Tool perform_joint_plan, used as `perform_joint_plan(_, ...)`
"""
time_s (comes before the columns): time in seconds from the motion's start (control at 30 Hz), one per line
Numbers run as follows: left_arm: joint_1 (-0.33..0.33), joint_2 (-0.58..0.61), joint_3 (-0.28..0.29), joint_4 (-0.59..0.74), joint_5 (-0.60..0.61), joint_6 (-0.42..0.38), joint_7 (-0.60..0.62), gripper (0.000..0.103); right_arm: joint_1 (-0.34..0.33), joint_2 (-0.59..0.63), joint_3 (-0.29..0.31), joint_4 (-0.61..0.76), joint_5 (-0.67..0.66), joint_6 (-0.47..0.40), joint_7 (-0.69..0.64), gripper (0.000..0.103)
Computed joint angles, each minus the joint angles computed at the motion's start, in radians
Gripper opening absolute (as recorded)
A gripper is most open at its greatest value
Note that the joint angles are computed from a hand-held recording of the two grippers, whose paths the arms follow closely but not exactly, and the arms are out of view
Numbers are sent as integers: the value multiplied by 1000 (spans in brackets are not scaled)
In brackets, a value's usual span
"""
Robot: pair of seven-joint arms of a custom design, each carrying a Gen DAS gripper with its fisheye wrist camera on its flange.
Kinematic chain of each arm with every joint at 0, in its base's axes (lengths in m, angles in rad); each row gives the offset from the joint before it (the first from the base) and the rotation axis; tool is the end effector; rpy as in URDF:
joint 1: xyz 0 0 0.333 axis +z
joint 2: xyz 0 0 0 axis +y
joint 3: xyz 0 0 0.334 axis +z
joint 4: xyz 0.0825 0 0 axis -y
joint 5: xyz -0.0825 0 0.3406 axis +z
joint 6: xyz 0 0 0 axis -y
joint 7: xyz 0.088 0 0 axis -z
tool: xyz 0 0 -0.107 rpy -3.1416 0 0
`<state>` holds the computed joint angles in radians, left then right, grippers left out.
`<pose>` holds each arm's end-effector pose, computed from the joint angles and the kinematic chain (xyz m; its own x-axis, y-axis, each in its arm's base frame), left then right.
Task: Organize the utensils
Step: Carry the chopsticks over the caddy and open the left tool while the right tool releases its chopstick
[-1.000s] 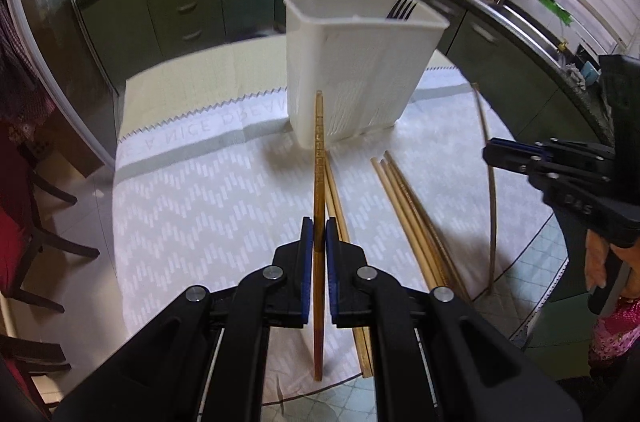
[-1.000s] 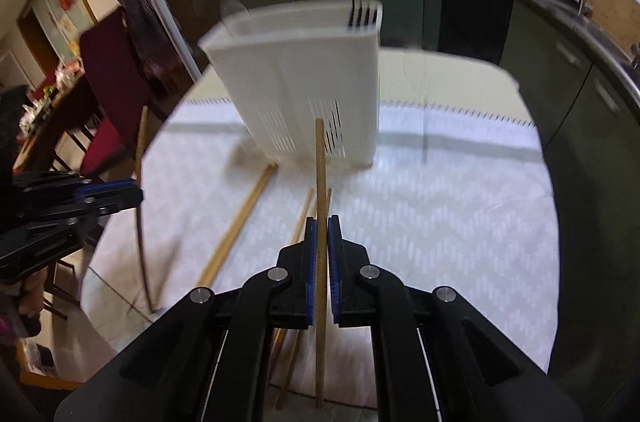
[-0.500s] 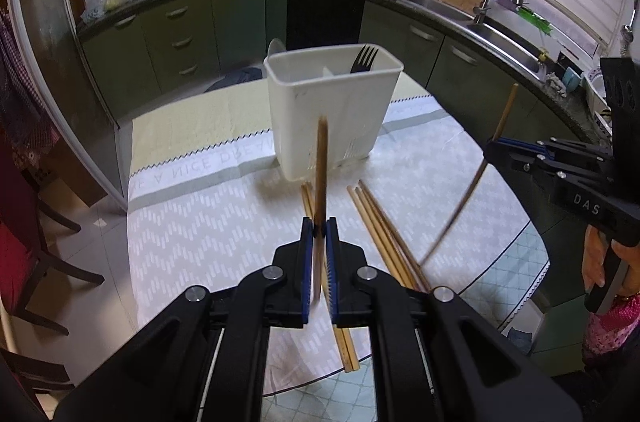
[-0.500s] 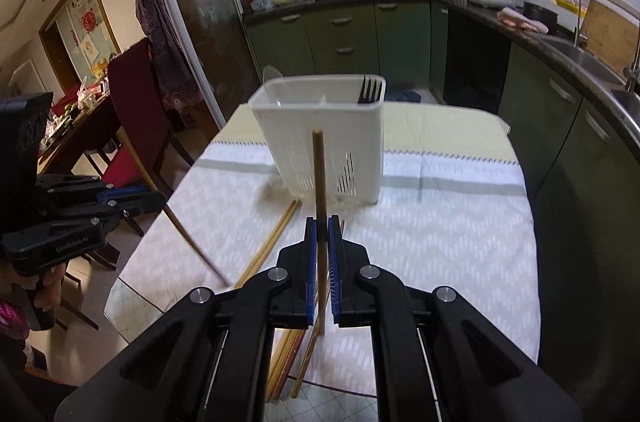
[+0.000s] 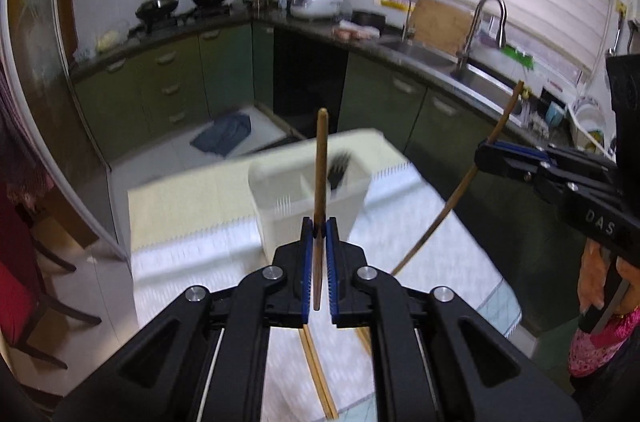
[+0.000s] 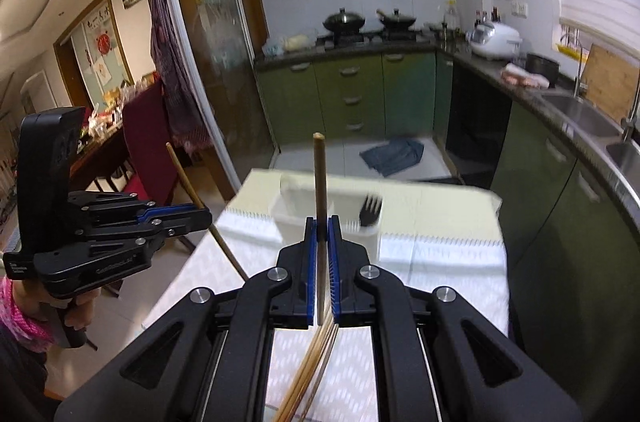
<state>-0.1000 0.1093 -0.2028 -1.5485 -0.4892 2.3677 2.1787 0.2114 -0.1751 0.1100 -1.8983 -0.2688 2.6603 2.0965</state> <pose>0.5743 -0.1763 0.6876 -0.6496 -0.7562 0.0790 -0.5464 0.3921 -0.7400 0.4803 0.1746 0.7119 0.0533 -0.9883 -0.1430 -0.5855 0.0851 -0.8062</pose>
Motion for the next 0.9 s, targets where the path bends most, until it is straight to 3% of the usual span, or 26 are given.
perform_joint_plan(0.23, -23, 128, -20, 256, 65, 0, -94, 7, -15, 70, -21, 187, -11, -6, -11, 6)
perform_joint_plan(0.47, -66, 284, -33, 482, 198, -12, -196, 7, -7, 222, -62, 385, -48, -26, -1, 6)
perform_joint_plan(0.63, -84, 373, -35, 563, 266, -32, -246, 7, 2, 332, -93, 438, 9, -9, -37, 6)
perform_joint_plan(0.77, -95, 404, -29, 544, 310, -33, -274, 7, 10, 374, -107, 425, 51, -3, -74, 6)
perform_joint_plan(0.8, -93, 406, -30, 531, 316, -31, -275, 16, 12, 380, -111, 421, 54, 1, -76, 6)
perform_joint_plan(0.83, -93, 408, -29, 522, 323, -27, -280, 32, 16, 380, -114, 404, 54, 15, -75, 6)
perform_joint_plan(0.9, -86, 392, -32, 473, 322, 7, -287, 48, 19, 382, -121, 386, 56, 33, -71, 6)
